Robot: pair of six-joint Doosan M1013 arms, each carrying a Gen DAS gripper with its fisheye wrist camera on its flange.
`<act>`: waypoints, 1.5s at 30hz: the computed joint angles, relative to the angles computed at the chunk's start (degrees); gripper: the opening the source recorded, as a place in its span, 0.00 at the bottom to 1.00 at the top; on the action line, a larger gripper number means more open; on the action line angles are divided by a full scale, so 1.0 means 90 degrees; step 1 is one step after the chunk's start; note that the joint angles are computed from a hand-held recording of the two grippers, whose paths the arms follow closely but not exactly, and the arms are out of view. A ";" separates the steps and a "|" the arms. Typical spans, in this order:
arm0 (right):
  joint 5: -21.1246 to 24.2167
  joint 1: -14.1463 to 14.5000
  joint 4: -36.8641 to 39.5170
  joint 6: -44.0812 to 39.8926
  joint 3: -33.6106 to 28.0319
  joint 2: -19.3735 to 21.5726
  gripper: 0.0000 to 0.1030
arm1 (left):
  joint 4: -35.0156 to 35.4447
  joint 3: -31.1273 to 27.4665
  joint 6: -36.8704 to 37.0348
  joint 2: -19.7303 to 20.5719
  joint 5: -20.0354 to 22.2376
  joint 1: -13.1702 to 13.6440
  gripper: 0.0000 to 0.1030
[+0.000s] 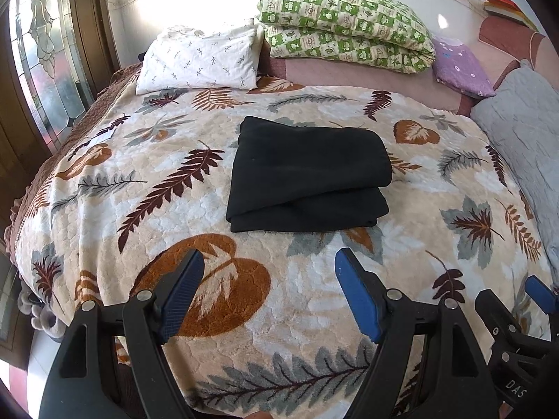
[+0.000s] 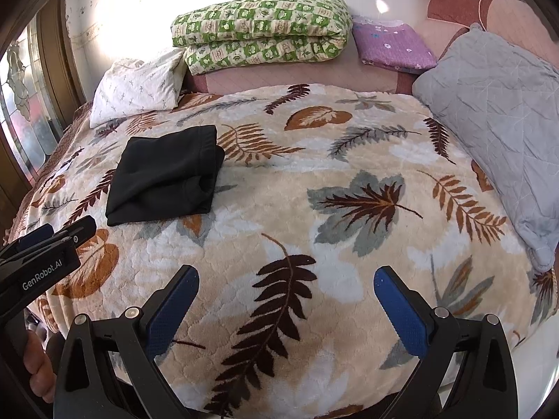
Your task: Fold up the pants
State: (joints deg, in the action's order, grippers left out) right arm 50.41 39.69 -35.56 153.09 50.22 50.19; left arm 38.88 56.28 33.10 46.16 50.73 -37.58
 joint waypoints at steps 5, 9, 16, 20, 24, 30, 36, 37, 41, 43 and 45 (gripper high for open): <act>0.0005 -0.0008 0.0024 -0.0026 -0.0005 0.0003 0.98 | -0.0113 -0.0026 0.0150 0.0012 -0.0013 0.0010 0.75; 0.0008 -0.0014 0.0059 -0.0038 0.0002 0.0003 0.98 | -0.0158 -0.0016 0.0201 0.0000 -0.0059 0.0014 0.75; 0.0005 -0.0018 0.0068 -0.0050 0.0001 0.0003 0.98 | -0.0112 0.0015 0.0220 -0.0025 -0.0162 0.0016 0.75; 0.0016 -0.0021 0.0080 -0.0061 -0.0001 0.0009 0.98 | -0.0129 0.0014 0.0230 -0.0025 -0.0160 0.0014 0.75; 0.0027 -0.0017 0.0086 -0.0060 -0.0005 0.0013 0.98 | -0.0150 0.0014 0.0260 -0.0023 -0.0164 0.0013 0.75; 0.0067 -0.0046 0.0158 -0.0167 -0.0050 0.0049 0.98 | -0.0278 -0.0014 0.0415 -0.0001 -0.0222 0.0033 0.75; 0.0103 -0.0042 0.0146 -0.0185 -0.0074 0.0062 0.98 | -0.0405 -0.0065 0.0552 0.0028 -0.0269 0.0070 0.75; 0.0123 -0.0049 0.0171 -0.0232 -0.0109 0.0079 0.98 | -0.0446 -0.0083 0.0608 0.0038 -0.0271 0.0083 0.75; 0.0156 -0.0065 0.0211 -0.0322 -0.0175 0.0110 0.98 | -0.0545 -0.0120 0.0708 0.0065 -0.0280 0.0113 0.75; 0.0189 -0.0073 0.0227 -0.0376 -0.0220 0.0134 0.98 | -0.0578 -0.0131 0.0739 0.0072 -0.0289 0.0120 0.75; 0.0238 -0.0082 0.0270 -0.0459 -0.0285 0.0167 0.98 | -0.0625 -0.0141 0.0779 0.0081 -0.0300 0.0136 0.75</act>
